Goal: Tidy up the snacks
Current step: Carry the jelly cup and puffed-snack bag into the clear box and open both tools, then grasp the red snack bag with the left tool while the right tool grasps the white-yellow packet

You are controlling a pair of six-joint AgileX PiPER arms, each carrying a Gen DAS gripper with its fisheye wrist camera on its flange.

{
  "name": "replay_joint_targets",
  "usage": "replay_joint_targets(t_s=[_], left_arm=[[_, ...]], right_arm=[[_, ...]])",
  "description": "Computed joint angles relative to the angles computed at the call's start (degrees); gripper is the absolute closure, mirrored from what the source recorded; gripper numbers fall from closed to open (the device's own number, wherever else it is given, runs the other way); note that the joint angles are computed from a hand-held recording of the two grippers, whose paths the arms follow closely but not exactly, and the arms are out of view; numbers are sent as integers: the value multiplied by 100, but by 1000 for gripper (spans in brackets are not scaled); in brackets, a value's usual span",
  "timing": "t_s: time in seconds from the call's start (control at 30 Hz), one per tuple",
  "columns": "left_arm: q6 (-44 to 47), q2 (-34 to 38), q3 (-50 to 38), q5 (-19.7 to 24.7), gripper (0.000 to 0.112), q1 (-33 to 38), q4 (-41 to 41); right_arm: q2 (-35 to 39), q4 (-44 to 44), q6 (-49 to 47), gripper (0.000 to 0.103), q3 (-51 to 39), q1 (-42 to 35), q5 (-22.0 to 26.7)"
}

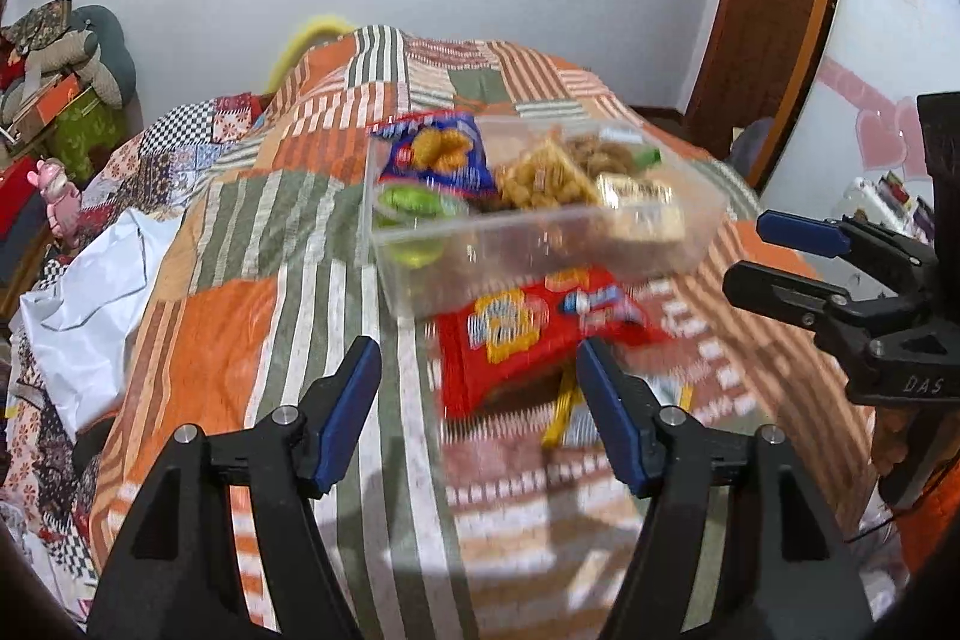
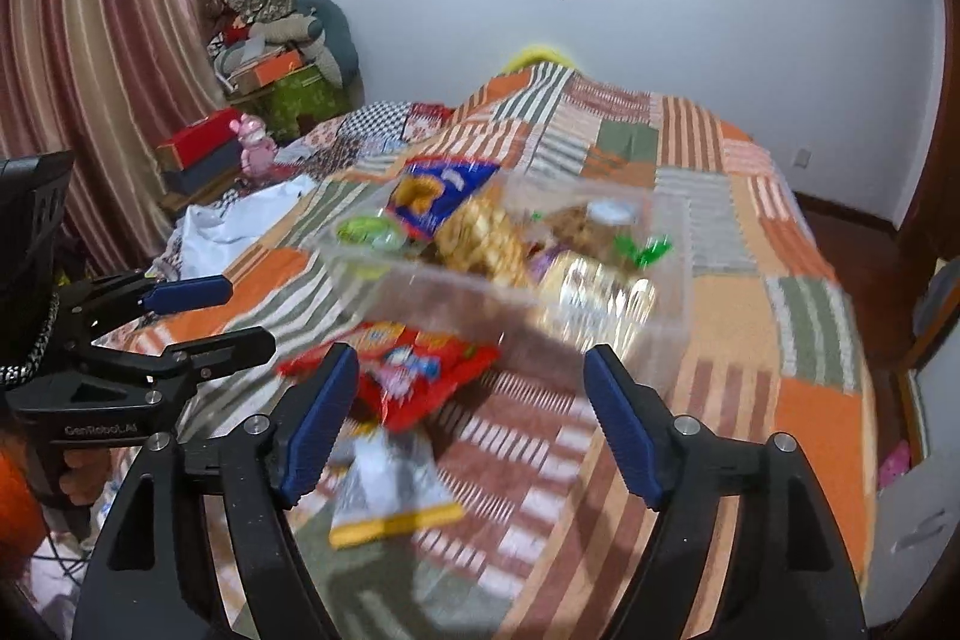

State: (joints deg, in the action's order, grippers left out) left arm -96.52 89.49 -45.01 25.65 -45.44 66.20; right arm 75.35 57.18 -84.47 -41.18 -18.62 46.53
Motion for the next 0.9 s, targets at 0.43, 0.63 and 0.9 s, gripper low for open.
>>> replay_joint_targets(t_s=[0.43, 0.63, 0.9], left_arm=[[-1341, 175, 627, -27, 45, -418, 848], [-1807, 292, 669, -105, 45, -317, 1342], [-1419, 709, 117, -468, 45, 34, 1287]], right_arm=[[433, -479, 343, 22, 440, 704, -626], [665, -596, 512, 23, 452, 1188, -1144], [940, -788, 425, 52, 262, 1043, -808]])
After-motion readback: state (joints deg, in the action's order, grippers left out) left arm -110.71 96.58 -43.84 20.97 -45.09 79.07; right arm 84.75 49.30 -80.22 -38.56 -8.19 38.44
